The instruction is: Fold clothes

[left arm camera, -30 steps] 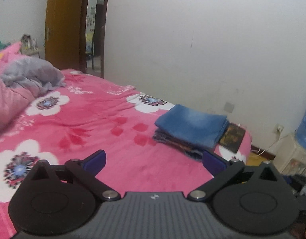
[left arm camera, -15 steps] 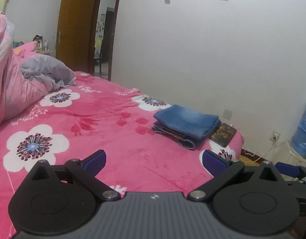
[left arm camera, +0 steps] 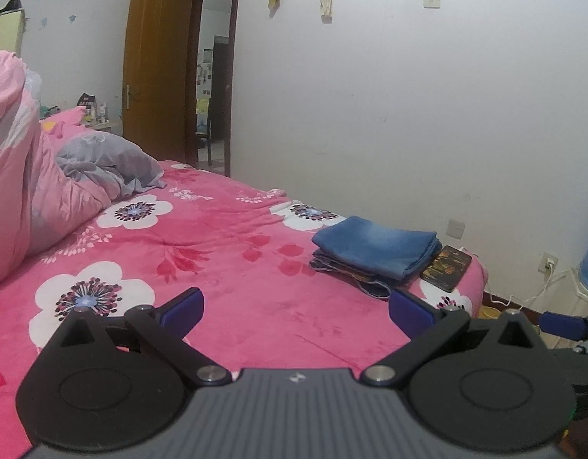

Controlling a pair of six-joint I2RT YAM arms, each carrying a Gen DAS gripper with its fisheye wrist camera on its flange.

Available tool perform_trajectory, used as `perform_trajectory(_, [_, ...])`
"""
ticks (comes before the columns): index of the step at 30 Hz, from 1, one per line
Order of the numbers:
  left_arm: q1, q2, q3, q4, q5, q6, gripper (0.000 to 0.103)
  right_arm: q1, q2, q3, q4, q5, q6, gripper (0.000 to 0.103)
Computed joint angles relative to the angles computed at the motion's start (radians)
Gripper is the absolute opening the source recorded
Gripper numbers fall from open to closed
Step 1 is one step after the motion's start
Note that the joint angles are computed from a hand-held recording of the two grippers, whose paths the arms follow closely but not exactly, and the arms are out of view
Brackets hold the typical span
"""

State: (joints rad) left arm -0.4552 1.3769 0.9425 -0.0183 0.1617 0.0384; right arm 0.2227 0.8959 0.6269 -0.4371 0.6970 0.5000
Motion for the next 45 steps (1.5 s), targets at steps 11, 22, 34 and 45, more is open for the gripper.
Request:
perform_trajectory(11, [-0.004,0.005,0.014,-0.063,0.003,0.007,0.103,0.015,-0.015,-0.003,-0.019,0.005,0.007,0.102])
perform_trajectory(22, [0.001,0.018,0.022,-0.082,0.008,-0.006,0.103,0.027,-0.011,0.000,-0.036,0.013,0.020,0.102])
perform_trajectory(34, [0.005,0.030,0.023,-0.068,-0.007,-0.009,0.103,0.028,0.000,0.005,-0.034,0.007,0.028,0.102])
perform_trajectory(45, [-0.010,0.012,0.010,-0.055,-0.028,0.003,0.103,0.034,-0.001,0.006,-0.036,0.016,0.036,0.102])
